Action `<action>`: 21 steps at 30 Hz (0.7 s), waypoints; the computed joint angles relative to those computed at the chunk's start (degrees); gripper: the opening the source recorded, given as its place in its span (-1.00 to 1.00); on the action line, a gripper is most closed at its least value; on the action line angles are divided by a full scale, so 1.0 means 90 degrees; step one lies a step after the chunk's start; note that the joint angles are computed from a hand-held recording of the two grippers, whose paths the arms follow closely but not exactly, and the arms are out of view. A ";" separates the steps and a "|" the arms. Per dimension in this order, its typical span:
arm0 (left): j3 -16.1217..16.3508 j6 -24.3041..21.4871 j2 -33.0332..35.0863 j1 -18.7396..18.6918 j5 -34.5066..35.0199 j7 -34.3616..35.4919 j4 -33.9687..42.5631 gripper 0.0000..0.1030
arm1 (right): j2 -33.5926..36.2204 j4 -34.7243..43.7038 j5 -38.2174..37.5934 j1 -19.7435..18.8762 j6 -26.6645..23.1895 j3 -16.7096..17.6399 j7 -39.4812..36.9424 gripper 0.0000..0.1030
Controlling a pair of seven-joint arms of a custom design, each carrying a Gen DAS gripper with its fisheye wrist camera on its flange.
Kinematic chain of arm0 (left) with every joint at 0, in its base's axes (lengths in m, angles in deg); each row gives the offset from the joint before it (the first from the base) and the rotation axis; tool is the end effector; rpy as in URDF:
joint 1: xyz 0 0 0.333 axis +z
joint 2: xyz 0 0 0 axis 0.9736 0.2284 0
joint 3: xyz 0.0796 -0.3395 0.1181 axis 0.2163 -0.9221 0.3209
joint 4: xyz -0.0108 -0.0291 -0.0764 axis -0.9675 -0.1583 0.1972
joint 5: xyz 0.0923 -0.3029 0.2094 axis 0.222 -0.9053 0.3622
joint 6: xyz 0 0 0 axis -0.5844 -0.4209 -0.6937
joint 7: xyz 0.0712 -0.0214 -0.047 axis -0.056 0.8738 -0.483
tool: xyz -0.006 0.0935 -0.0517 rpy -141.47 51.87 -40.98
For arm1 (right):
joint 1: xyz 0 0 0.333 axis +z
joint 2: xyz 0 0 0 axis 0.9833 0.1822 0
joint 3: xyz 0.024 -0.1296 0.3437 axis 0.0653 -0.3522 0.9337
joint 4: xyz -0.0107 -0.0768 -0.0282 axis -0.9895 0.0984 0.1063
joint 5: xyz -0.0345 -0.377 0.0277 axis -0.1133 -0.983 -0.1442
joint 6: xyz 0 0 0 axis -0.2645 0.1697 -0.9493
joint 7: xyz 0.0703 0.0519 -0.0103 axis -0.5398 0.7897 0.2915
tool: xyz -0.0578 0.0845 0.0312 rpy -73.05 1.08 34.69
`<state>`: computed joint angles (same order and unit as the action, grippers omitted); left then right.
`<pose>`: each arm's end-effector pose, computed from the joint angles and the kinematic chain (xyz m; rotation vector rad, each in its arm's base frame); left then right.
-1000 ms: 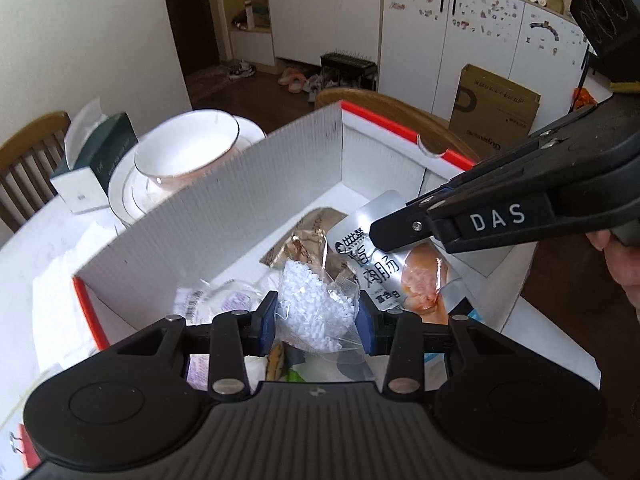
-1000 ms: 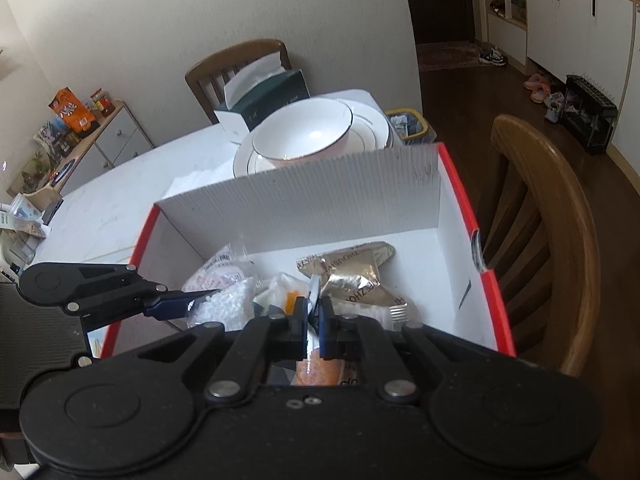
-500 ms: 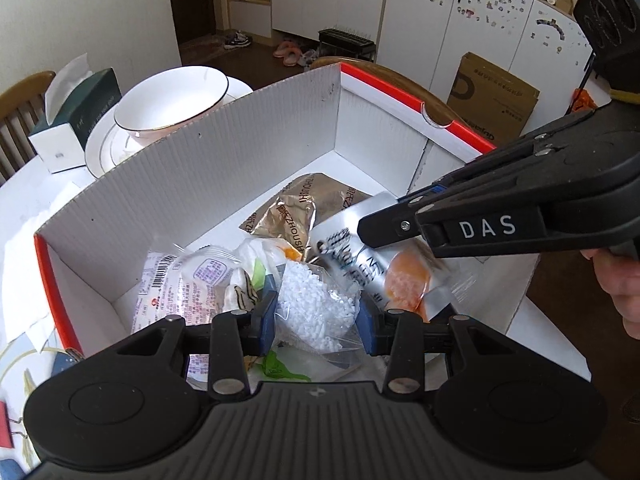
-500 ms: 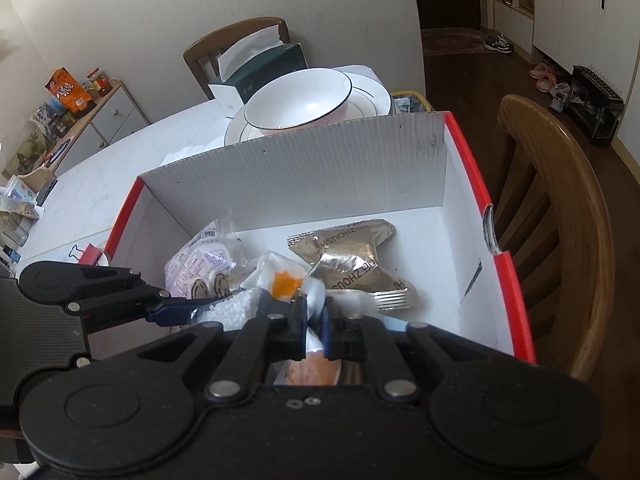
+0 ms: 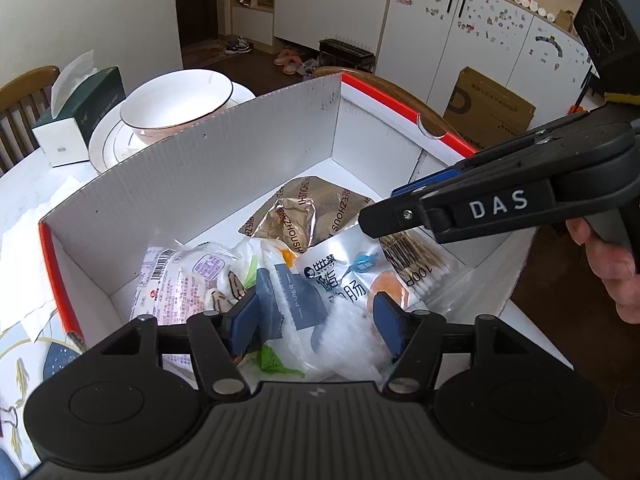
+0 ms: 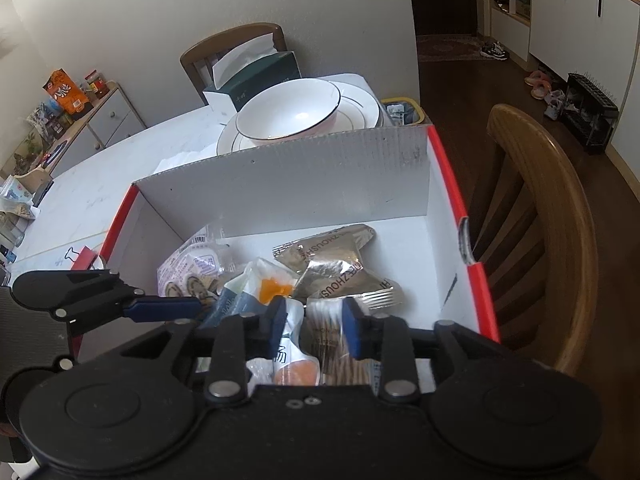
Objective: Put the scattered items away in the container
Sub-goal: 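Lower the clear bag into the shoebox and open left tool while right tool releases the sausage packet, then move both tools back from the shoebox toward the pink clip and pink pad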
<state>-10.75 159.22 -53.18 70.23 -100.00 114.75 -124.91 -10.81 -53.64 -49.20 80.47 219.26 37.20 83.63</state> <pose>0.5603 -0.2446 0.3751 -1.2009 2.5559 -0.8828 0.5441 0.1540 0.4014 -1.7968 1.7525 -0.2813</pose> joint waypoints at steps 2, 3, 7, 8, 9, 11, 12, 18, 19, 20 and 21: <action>-0.0101 0.0069 -0.0061 0.0087 -0.0185 0.0081 -0.0062 0.21 | -0.0029 0.0001 0.0119 -0.0096 -0.0034 0.0098 -0.0125 -0.31; -0.0178 0.0106 -0.0099 0.0154 -0.0325 0.0164 -0.0096 0.22 | -0.0048 -0.0004 0.0234 -0.0152 -0.0045 0.0163 -0.0236 -0.30; -0.0521 0.0273 -0.0276 0.0441 -0.1177 0.0753 -0.0226 0.22 | -0.0127 -0.0015 0.0635 -0.0126 -0.0059 0.0200 -0.0646 -0.17; -0.0577 0.0302 -0.0324 0.0484 -0.1427 0.0921 -0.0246 0.22 | -0.0145 -0.0019 0.0726 -0.0089 -0.0053 0.0185 -0.0738 -0.13; -0.0609 0.0325 -0.0374 0.0508 -0.1681 0.1090 -0.0260 0.22 | -0.0161 -0.0017 0.0833 -0.0060 -0.0053 0.0180 -0.0845 -0.10; -0.0667 0.0376 -0.0479 0.0551 -0.2219 0.1456 -0.0293 0.22 | -0.0188 -0.0008 0.0997 0.0037 -0.0066 0.0126 -0.1039 -0.06; -0.0685 0.0400 -0.0529 0.0566 -0.2484 0.1646 -0.0302 0.22 | -0.0201 -0.0012 0.1002 0.0130 -0.0059 0.0052 -0.1058 -0.03; -0.0691 0.0425 -0.0886 0.0616 -0.4213 0.3135 -0.0351 0.22 | -0.0270 -0.0040 0.0981 0.0551 -0.0004 -0.0216 -0.1111 0.14; -0.0653 0.0424 -0.0946 0.0597 -0.4486 0.3395 -0.0361 0.22 | -0.0271 -0.0039 0.0989 0.0564 -0.0005 -0.0229 -0.1118 0.16; -0.0596 0.0416 -0.1005 0.0570 -0.4718 0.3618 -0.0374 0.22 | -0.0294 -0.0069 0.0833 0.0697 0.0039 -0.0312 -0.0966 0.19; -0.0530 0.0396 -0.1066 0.0540 -0.4931 0.3826 -0.0394 0.22 | -0.0303 -0.0096 0.0640 0.0808 0.0085 -0.0402 -0.0804 0.22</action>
<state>-15.52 162.79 -62.78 75.09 -144.38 149.18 -128.46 -13.54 -54.50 -43.43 87.75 220.02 33.58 76.39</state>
